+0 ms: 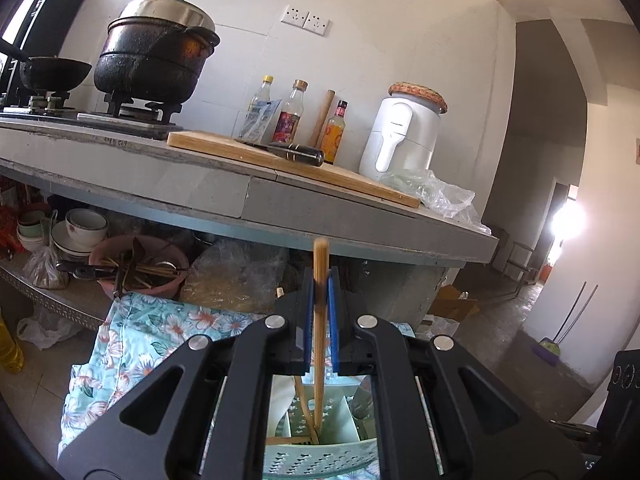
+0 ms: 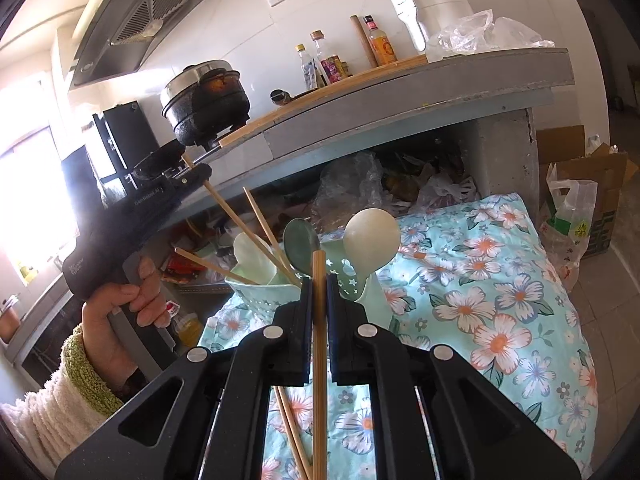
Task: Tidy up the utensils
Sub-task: 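Lower the chopstick into the holder and open the left tool, then raise the held chopstick above the holder with the right tool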
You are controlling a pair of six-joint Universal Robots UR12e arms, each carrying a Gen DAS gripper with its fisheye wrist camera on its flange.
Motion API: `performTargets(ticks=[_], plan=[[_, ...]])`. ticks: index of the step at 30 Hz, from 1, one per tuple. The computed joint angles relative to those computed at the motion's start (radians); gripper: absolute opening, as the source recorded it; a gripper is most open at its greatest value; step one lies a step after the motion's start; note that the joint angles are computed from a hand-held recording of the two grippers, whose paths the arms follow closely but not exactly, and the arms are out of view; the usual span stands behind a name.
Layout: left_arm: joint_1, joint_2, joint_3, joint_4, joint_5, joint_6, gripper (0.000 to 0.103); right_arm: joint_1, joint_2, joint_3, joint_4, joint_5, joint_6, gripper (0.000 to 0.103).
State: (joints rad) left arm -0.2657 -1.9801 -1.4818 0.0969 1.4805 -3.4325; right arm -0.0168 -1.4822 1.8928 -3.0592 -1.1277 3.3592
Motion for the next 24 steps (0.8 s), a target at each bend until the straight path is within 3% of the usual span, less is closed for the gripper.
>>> performTargets(ticks=[3, 15, 24], plan=[[0.0, 0.008, -0.015, 0.009, -0.004, 0.003, 0.024, 0.0, -0.001, 0.0, 0.0, 0.0, 0.001, 0.007], [-0.009, 0.088, -0.118, -0.005, -0.013, 0.023, 0.065, 0.006, -0.012, 0.004, 0.005, -0.01, -0.02, 0.007], [-0.023, 0.161, -0.224, -0.094, 0.055, 0.069, 0.083, 0.007, -0.009, -0.034, 0.015, 0.033, -0.057, 0.007]])
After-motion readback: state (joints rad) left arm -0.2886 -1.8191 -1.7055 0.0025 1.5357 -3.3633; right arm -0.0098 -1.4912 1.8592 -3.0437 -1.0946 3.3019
